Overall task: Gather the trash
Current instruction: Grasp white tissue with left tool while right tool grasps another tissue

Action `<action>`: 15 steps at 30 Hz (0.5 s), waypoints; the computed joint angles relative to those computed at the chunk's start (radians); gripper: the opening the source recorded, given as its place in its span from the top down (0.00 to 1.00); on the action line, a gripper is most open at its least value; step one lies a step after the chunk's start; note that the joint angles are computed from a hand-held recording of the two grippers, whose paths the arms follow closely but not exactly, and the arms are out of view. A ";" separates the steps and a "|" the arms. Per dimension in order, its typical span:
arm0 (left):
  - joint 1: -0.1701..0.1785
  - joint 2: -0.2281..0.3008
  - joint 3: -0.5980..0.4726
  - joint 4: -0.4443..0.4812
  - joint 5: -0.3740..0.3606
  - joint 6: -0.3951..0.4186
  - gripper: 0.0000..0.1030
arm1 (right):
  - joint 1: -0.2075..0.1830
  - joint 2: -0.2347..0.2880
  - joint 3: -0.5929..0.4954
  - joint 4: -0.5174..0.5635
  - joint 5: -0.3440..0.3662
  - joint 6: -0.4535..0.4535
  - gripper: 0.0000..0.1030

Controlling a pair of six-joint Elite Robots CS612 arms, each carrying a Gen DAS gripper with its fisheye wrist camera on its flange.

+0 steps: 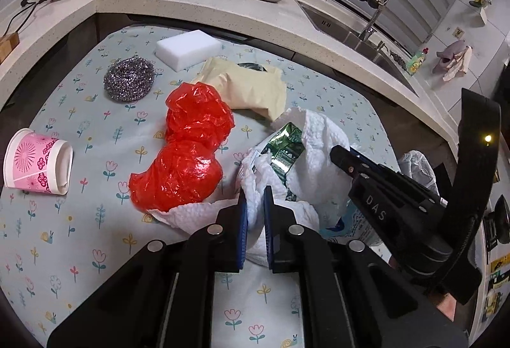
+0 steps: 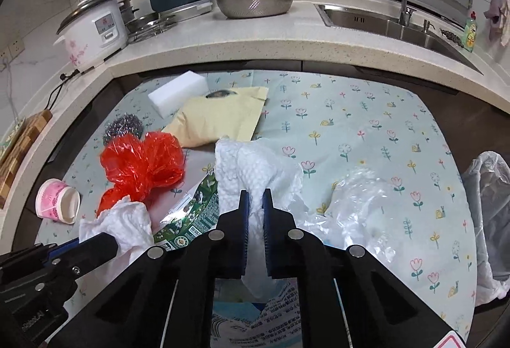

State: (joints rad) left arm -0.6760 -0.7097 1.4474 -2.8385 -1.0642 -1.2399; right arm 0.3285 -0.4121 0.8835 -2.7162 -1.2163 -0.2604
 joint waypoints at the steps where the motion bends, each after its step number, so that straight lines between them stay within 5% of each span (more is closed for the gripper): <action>1: -0.002 -0.001 -0.004 0.001 0.006 0.007 0.92 | -0.004 -0.006 0.005 -0.012 0.009 0.010 0.93; 15: -0.036 -0.002 -0.101 0.000 0.106 0.140 0.92 | -0.083 -0.096 0.113 -0.216 0.058 0.142 0.93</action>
State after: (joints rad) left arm -0.7119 -0.7114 1.3468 -2.8389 -0.9579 -1.1004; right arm 0.2455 -0.5079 0.9963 -2.9322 -1.1581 -0.1184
